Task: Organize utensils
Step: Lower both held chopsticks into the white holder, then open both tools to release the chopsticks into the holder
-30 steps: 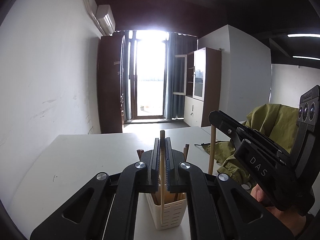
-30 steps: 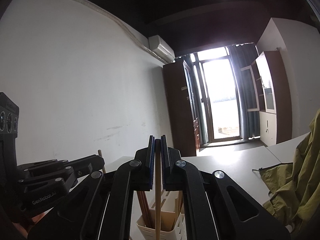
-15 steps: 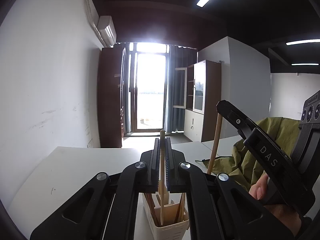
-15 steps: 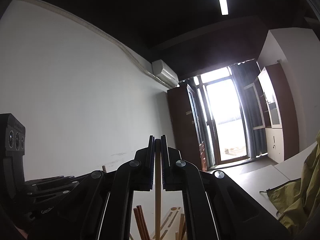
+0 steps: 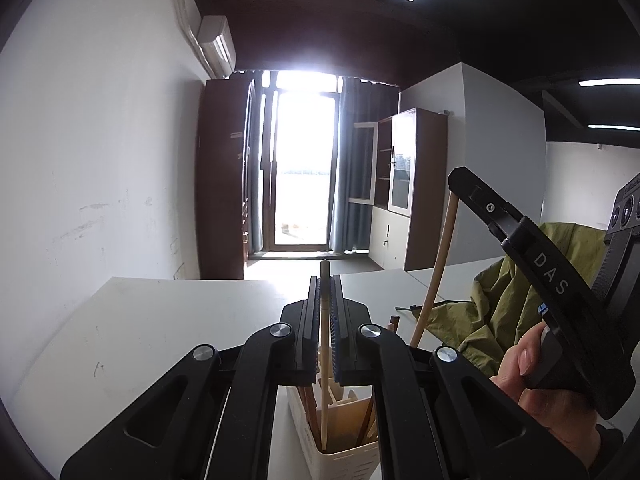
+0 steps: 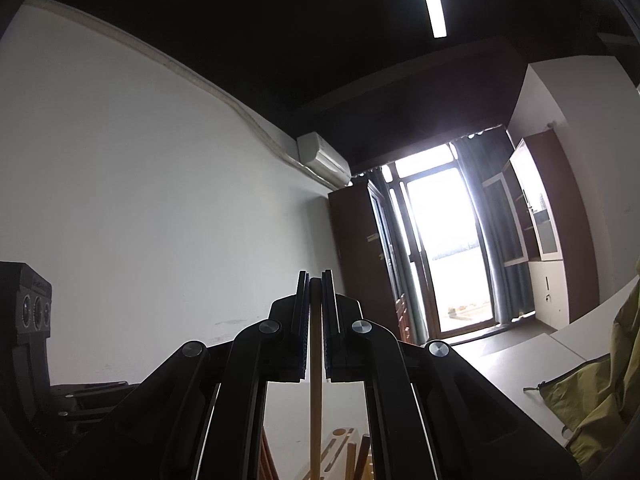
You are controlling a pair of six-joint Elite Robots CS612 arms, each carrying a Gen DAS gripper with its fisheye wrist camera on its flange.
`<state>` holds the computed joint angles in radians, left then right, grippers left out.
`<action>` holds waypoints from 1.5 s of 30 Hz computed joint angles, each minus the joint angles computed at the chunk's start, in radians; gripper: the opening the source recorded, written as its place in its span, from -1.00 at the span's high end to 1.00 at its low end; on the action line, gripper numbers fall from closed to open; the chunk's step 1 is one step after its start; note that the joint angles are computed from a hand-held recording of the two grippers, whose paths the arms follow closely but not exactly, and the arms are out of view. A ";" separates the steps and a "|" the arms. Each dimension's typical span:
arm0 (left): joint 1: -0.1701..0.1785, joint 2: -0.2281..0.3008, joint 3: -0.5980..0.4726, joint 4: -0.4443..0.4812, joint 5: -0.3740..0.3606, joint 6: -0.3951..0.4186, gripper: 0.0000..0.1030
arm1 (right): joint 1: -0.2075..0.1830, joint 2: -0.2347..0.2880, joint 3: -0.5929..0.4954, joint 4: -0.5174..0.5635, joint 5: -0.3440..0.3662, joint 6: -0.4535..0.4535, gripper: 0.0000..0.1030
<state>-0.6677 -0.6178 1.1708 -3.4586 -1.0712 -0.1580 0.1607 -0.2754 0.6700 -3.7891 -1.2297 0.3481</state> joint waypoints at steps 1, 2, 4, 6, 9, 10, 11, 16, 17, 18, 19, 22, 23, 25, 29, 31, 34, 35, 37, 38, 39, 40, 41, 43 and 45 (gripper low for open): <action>0.001 0.001 0.000 0.003 -0.003 -0.002 0.92 | 0.000 0.003 -0.004 0.000 0.009 -0.002 0.88; 0.001 0.003 -0.001 0.009 -0.005 -0.005 0.92 | -0.001 0.006 -0.008 0.003 0.026 -0.006 0.88; 0.003 0.005 0.000 0.014 -0.013 -0.011 0.92 | 0.001 0.005 0.000 0.002 0.033 -0.018 0.88; 0.003 0.007 0.002 0.022 -0.013 -0.015 0.92 | 0.000 0.007 0.001 0.005 0.043 -0.017 0.87; 0.005 0.008 0.002 0.041 -0.018 -0.028 0.92 | 0.000 0.008 0.010 0.015 0.043 -0.022 0.87; 0.005 0.009 0.003 0.042 -0.019 -0.030 0.92 | 0.001 0.009 0.012 0.019 0.041 -0.028 0.87; 0.004 0.010 0.006 0.040 -0.020 -0.030 0.92 | 0.001 0.010 0.012 0.025 0.045 -0.037 0.87; 0.005 0.012 0.014 0.041 -0.021 -0.043 0.92 | 0.006 0.007 0.033 0.027 0.055 -0.106 0.87; 0.004 0.012 0.015 0.044 -0.019 -0.045 0.92 | 0.005 0.007 0.035 0.027 0.062 -0.105 0.87; 0.005 0.014 0.014 0.049 -0.021 -0.047 0.92 | 0.005 0.006 0.039 0.026 0.063 -0.104 0.87; 0.006 0.015 0.014 0.053 -0.024 -0.050 0.92 | 0.005 0.006 0.041 0.027 0.064 -0.105 0.87; 0.009 0.022 0.015 0.049 -0.027 -0.054 0.92 | 0.004 0.003 0.055 0.022 0.065 -0.108 0.87; 0.008 0.024 0.015 0.042 -0.022 -0.054 0.92 | 0.004 0.002 0.056 0.026 0.068 -0.112 0.87; 0.010 0.026 0.014 0.039 -0.027 -0.057 0.92 | 0.004 0.000 0.067 0.027 0.068 -0.118 0.87; 0.014 0.029 0.016 0.043 -0.037 -0.072 0.92 | 0.005 -0.004 0.082 0.040 0.067 -0.127 0.87; 0.014 0.027 0.018 0.046 -0.041 -0.073 0.92 | 0.006 -0.002 0.080 0.050 0.067 -0.127 0.87; 0.014 0.026 0.021 0.051 -0.043 -0.076 0.91 | 0.007 -0.001 0.082 0.048 0.060 -0.128 0.87; 0.015 0.025 0.022 0.053 -0.045 -0.078 0.91 | 0.006 -0.002 0.085 0.045 0.060 -0.124 0.87; 0.016 0.025 0.020 0.060 -0.049 -0.079 0.91 | 0.006 -0.001 0.081 0.049 0.056 -0.118 0.87; 0.017 0.025 0.020 0.060 -0.052 -0.079 0.91 | 0.006 -0.001 0.080 0.051 0.051 -0.121 0.87; 0.017 0.025 0.020 0.058 -0.054 -0.080 0.91 | 0.006 -0.002 0.081 0.052 0.048 -0.123 0.87; 0.018 0.024 0.023 0.054 -0.057 -0.081 0.91 | 0.006 -0.002 0.078 0.057 0.048 -0.124 0.87; 0.018 0.023 0.024 0.052 -0.058 -0.080 0.91 | 0.006 -0.002 0.076 0.059 0.050 -0.123 0.87; 0.018 0.022 0.028 0.047 -0.057 -0.079 0.85 | 0.006 -0.003 0.077 0.060 0.047 -0.125 0.87; 0.018 0.019 0.031 0.045 -0.056 -0.077 0.81 | 0.006 -0.005 0.078 0.062 0.044 -0.129 0.86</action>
